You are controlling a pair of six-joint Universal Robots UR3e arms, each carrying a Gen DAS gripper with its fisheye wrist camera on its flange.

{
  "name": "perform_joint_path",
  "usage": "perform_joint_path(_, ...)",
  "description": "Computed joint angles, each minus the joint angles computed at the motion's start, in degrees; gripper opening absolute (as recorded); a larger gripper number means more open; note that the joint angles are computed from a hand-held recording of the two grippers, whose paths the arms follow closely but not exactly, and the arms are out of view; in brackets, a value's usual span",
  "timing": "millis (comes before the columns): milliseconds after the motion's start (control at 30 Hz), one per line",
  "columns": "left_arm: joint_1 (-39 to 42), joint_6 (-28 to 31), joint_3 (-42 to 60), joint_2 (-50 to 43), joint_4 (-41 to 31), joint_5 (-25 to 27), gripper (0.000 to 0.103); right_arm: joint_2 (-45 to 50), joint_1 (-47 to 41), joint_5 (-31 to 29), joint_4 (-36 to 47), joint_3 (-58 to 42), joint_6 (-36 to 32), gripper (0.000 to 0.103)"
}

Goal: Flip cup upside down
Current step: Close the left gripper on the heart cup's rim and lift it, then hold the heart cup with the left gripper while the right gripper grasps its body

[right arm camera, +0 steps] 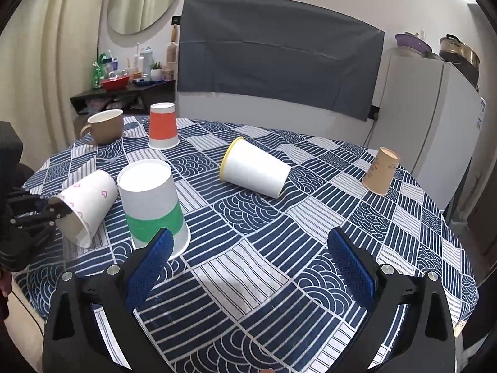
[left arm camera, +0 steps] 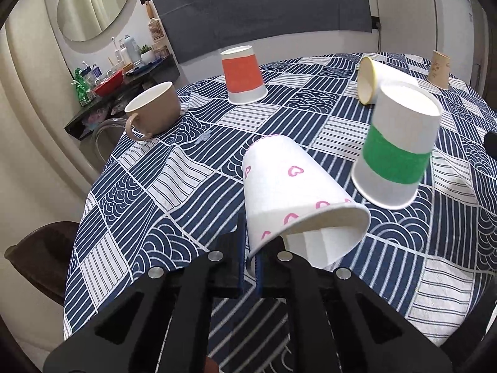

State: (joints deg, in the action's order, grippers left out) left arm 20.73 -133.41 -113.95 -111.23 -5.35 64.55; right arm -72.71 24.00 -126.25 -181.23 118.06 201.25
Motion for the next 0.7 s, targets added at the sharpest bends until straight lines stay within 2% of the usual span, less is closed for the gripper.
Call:
perform_joint_path(167, 2.3, 1.3, -5.6, 3.5, 2.8, -2.5, 0.006, -1.3, 0.8, 0.2, 0.7, 0.9, 0.1, 0.096)
perform_joint_path(233, 3.0, 1.6, -6.6, 4.2, 2.9, -3.1, 0.014, -1.6, 1.2, 0.4, 1.7, 0.5, 0.1, 0.096)
perform_joint_path(267, 3.6, 1.7, -6.8, 4.7, 2.4, -3.7, 0.028, -1.8, 1.3, 0.8, 2.3, 0.2, 0.2, 0.096)
perform_joint_path(300, 4.2, 1.9, -7.0, 5.1, 1.8, -4.5, 0.050, -1.6, 1.5, 0.8, 2.5, -0.4, -0.2, 0.096)
perform_joint_path(367, 6.1, 2.3, -8.2, 6.0, 2.4, -6.9, 0.068, -2.5, 1.0, 3.4, 4.2, -1.6, -0.8, 0.096)
perform_joint_path(433, 7.4, 3.0, -8.6, 6.9, 2.0, -8.2, 0.073, -3.2, 0.4, 6.7, 5.3, -2.9, -1.7, 0.096)
perform_joint_path(500, 8.6, 3.5, -8.9, 7.3, 1.8, -9.2, 0.086, -4.2, -0.7, 12.1, 8.4, -5.4, -2.6, 0.096)
perform_joint_path(567, 9.5, 4.3, -8.8, 7.1, 2.5, -9.9, 0.094, -3.8, -1.9, 18.0, 13.9, -11.1, -4.0, 0.096)
perform_joint_path(633, 10.1, 4.7, -8.4, 6.5, 3.2, -9.9, 0.096, -1.7, -2.7, 22.6, 19.7, -17.7, -5.2, 0.096)
perform_joint_path(700, 10.3, 5.0, -7.5, 5.6, 3.2, -9.6, 0.097, 2.7, -5.0, 31.6, 30.1, -29.0, -6.9, 0.096)
